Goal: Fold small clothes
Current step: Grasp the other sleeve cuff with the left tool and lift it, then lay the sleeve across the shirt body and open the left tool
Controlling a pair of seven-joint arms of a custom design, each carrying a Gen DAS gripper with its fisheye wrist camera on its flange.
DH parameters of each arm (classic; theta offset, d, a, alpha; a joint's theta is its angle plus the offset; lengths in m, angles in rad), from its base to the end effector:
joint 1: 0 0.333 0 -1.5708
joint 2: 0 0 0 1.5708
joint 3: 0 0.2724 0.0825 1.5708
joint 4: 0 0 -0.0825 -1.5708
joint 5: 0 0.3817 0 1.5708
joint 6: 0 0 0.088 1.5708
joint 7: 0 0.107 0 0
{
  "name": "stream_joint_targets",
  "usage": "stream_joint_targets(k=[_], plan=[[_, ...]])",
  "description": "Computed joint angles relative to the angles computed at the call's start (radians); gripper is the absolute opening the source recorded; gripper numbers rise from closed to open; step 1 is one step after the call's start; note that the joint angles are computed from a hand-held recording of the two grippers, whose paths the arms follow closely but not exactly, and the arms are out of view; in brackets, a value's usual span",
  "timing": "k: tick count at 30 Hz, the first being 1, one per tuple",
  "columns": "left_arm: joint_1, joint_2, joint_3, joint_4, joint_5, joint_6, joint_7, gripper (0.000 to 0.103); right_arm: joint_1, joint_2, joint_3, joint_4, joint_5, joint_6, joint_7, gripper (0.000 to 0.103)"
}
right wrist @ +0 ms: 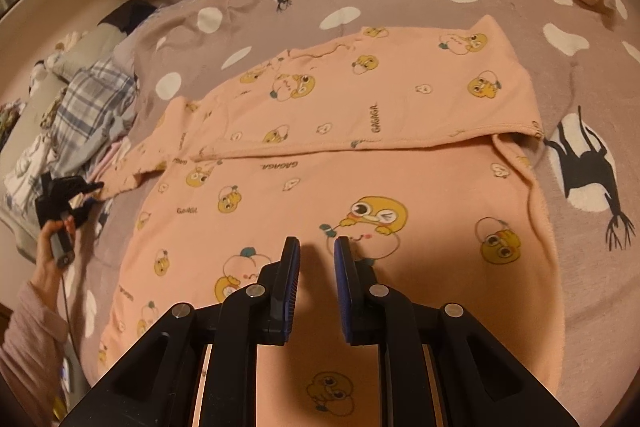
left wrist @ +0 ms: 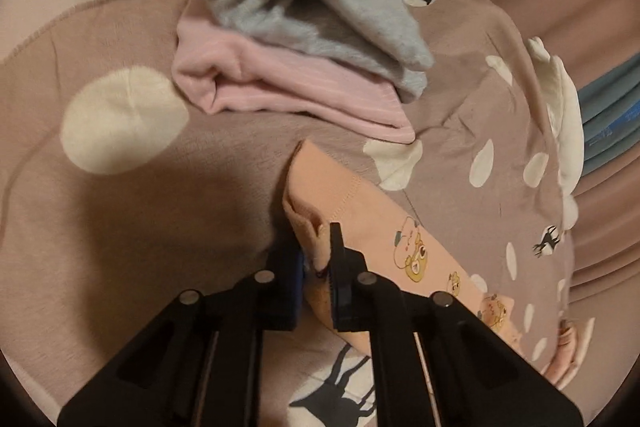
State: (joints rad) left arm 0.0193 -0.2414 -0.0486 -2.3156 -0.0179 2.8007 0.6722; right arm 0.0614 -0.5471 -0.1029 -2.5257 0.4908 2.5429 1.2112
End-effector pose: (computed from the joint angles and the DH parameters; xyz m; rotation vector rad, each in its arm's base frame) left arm 0.5258 -0.0156 0.4837 -2.5823 0.9279 -0.9894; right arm 0.4427 -0.0258 0.4866 -1.7337 1.7565 -0.2657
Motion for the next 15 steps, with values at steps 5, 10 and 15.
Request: stream_joint_targets(k=[5,10,15], plan=[[0.014,-0.046,-0.055,0.045,0.148,-0.004,-0.039,0.006,0.005,-0.03,-0.003,-0.023,0.003,0.01,-0.016,0.017],[-0.102,-0.032,-0.065,0.169,0.118,0.052,0.085,0.006,0.007,-0.072,-0.026,-0.053,0.032,0.008,-0.032,0.017],[-0.229,0.084,-0.107,0.376,0.041,0.045,0.234,0.006,0.0,-0.12,-0.051,-0.085,0.065,0.006,-0.051,0.017]])
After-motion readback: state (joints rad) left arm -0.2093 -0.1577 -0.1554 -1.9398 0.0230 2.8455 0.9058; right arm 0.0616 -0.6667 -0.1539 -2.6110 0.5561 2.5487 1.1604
